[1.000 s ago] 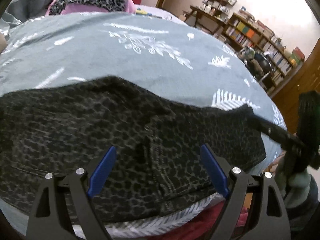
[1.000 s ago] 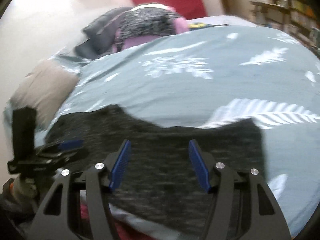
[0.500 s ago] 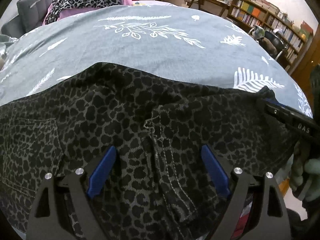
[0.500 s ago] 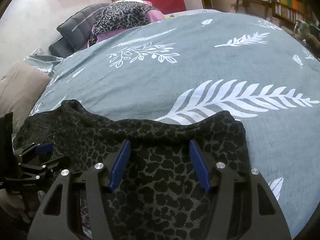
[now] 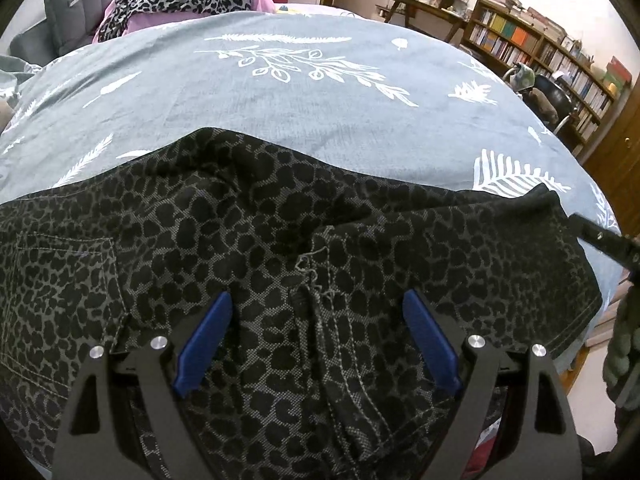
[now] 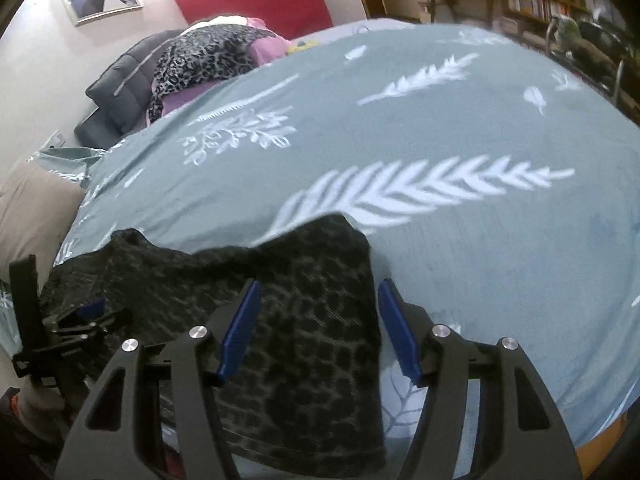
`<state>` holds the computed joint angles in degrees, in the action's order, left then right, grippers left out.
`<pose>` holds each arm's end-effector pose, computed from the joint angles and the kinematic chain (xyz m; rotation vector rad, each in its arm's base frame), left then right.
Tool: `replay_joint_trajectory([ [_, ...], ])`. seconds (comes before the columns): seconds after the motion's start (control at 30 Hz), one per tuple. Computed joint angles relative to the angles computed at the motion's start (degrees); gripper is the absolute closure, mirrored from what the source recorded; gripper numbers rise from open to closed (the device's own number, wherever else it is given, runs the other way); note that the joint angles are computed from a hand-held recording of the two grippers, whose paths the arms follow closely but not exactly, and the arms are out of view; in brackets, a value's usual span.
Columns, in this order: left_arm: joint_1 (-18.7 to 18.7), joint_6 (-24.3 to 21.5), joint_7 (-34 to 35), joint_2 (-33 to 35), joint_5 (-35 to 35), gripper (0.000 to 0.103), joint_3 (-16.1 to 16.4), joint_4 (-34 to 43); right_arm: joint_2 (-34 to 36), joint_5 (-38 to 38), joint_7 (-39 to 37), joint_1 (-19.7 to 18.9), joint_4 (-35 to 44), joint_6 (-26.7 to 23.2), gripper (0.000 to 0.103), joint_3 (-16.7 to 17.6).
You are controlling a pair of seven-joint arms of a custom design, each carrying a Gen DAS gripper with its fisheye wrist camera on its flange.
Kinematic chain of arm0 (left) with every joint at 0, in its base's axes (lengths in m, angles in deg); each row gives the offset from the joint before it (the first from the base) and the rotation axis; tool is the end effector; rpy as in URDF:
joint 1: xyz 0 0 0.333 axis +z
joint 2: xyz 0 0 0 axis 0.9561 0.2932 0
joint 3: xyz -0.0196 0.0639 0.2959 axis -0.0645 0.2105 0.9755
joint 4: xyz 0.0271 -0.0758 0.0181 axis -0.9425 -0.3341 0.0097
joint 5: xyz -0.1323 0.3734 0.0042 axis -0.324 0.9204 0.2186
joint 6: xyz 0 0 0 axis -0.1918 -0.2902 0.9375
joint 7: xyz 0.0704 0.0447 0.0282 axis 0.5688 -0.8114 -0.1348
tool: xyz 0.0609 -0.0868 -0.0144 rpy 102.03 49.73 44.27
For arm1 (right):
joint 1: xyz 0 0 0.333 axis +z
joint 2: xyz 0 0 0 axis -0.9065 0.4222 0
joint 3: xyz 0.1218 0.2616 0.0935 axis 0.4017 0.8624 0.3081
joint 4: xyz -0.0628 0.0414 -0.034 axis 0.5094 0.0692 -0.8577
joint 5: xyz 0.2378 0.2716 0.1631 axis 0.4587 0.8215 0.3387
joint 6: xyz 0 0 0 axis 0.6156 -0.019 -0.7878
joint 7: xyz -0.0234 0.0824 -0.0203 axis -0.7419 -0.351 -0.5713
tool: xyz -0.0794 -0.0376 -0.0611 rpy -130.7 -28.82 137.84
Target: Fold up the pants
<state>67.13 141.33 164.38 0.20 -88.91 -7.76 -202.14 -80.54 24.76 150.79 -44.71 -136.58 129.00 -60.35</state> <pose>0.5029 -0.0883 0.4482 -1.9021 2.0299 -0.7459 0.4979 0.2098 0.4716 -1.7650 1.6948 -0.2471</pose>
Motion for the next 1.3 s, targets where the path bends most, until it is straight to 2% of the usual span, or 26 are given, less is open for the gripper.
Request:
replay_joint_trajectory([
  [0.1, 0.1, 0.2, -0.4, 0.2, 0.6, 0.015, -0.2, 0.0, 2.6, -1.3, 1.3, -0.5, 0.7, -0.5, 0.04, 0.4],
  [0.17, 0.1, -0.1, -0.4, 0.1, 0.5, 0.015, -0.2, 0.1, 3.8, -1.5, 1.8, -0.6, 0.8, 0.9, 0.039, 0.6],
  [0.23, 0.1, -1.0, -0.6, -0.2, 0.1, 0.015, 0.1, 0.4, 4.0, -5.1, 4.4, -1.2, 1.5, 0.0, 0.039, 1.2],
  [0.33, 0.2, 0.5, -0.5, -2.6, -1.1, 0.015, 0.8, -0.6, 2.7, -10.4, 8.7, -2.0, 1.7, -1.4, 0.039, 1.8],
  [0.43, 0.6, 1.2, -1.0, -5.6, -2.2, 0.015, 2.1, -2.2, 0.6, -19.3, 16.5, -3.7, 1.4, -0.5, 0.039, 3.6],
  [0.53, 2.7, -0.3, -3.9, -9.0, -0.4, 0.016, 2.2, -4.1, -0.2, -25.2, 21.9, -4.5, 2.2, 0.7, 0.037, 4.8],
  [0.63, 4.7, -2.0, -6.4, -12.8, 1.2, 0.016, 3.0, -6.5, -0.1, -28.0, 23.1, -3.7, 3.5, 2.3, 0.037, 5.4],
  [0.8, 9.1, -4.2, -10.8, -18.9, 5.3, 0.015, 3.6, -10.0, 2.4, -21.8, 14.9, 1.2, 6.5, 2.7, 0.037, 4.4],
  [1.03, 15.4, -5.5, -15.2, -25.9, 10.4, 0.015, 4.5, -14.0, 5.2, -14.0, 6.1, 5.3, 9.3, 1.2, 0.037, 5.0],
  [1.2, 20.3, -5.5, -18.9, -28.0, 13.5, 0.015, 4.8, -15.4, 6.8, -9.7, -0.2, 7.3, 11.3, -0.2, 0.037, 5.8],
  [1.3, 20.3, -4.5, -19.4, -26.7, 12.4, 0.013, 7.4, -15.8, 7.9, -8.1, -2.7, 8.1, 12.7, -1.1, 0.037, 6.3],
])
